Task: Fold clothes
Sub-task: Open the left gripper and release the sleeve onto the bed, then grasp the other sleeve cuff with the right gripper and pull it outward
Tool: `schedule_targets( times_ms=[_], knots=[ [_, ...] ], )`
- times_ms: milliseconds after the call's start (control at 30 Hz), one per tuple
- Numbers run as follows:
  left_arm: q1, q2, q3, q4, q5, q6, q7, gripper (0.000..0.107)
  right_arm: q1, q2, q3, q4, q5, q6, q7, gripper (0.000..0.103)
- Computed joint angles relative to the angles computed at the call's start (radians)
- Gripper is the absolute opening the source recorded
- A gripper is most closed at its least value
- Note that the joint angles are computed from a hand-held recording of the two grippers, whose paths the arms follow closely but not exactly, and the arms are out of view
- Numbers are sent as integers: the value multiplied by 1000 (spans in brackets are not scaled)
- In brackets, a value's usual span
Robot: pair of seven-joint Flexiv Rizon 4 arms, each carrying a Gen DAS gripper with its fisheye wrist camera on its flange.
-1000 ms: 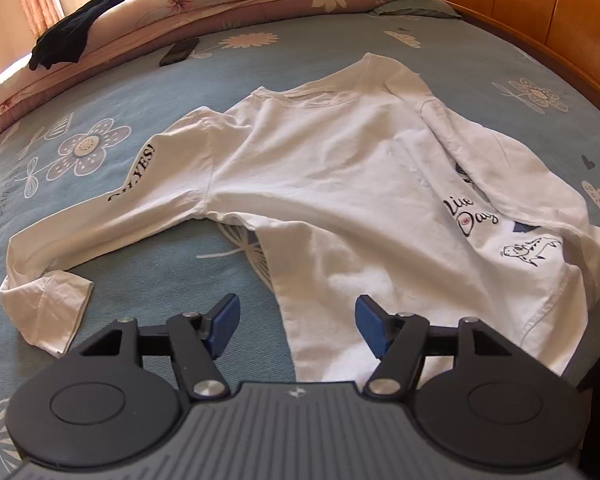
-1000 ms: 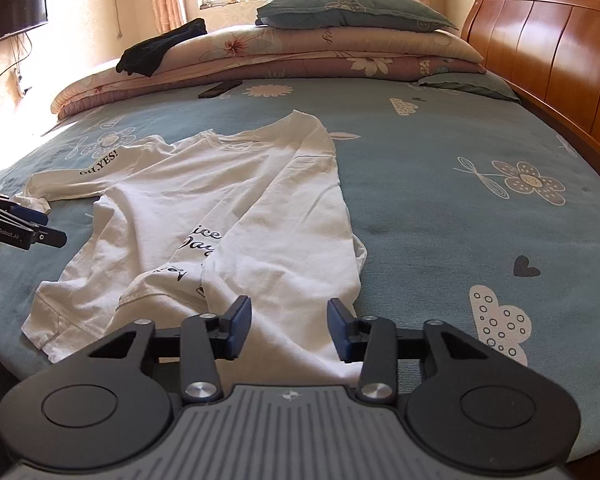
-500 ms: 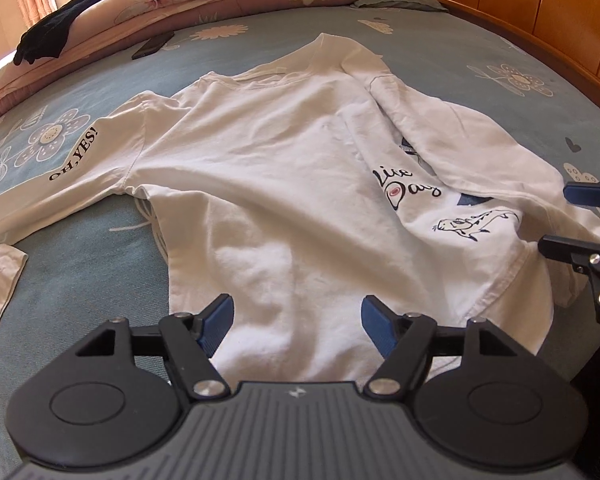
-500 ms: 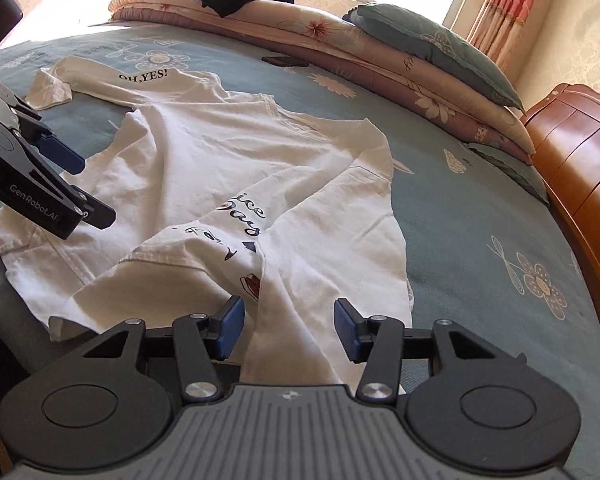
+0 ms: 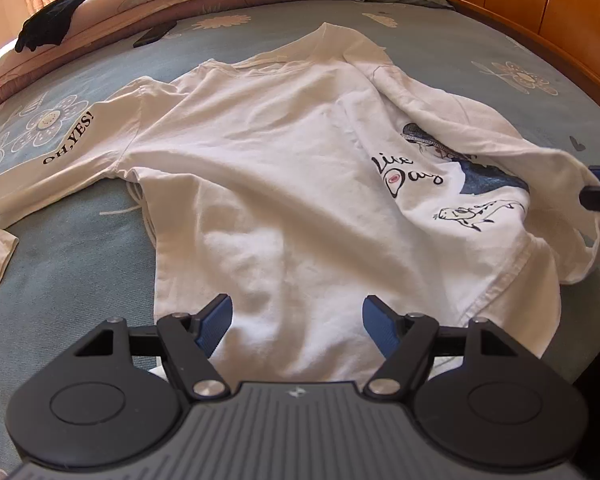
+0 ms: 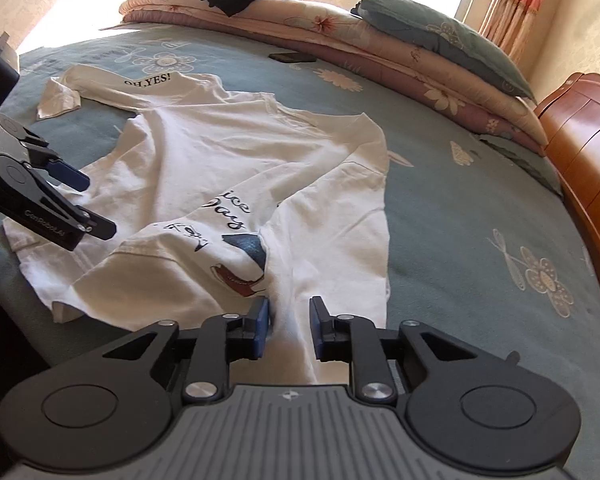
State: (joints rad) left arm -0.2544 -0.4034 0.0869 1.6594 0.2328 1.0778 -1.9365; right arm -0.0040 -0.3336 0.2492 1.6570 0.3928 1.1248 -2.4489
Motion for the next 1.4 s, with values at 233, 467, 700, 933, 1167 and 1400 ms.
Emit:
schedule_targets(
  times_ms=[233,467,700,933,1167,1400],
  knots=[
    [1,-2,-2,2,-5,-14,-8,73,-71,-62,-30,-154,169,-142,100,41],
    [2,1,-3,6,-12,-22,-25,75,-156,-229,-1,-335,226,-318,233,58],
    [2,2,-4,3,-12,-41,-42,76,-251,-310,44,-447,365,-537,305,64],
    [1,-4,-6,-7,-14,-52,-60,77,-336,-310,54,-470,500,-747,265,64],
    [1,-4,-9,-5,-14,-54,-63,78,-303,-259,19,-409,537,-672,149,26],
    [5,1,-14,5,-26,-44,-65,78,-242,-201,-16,-369,473,-569,32,8]
  ],
)
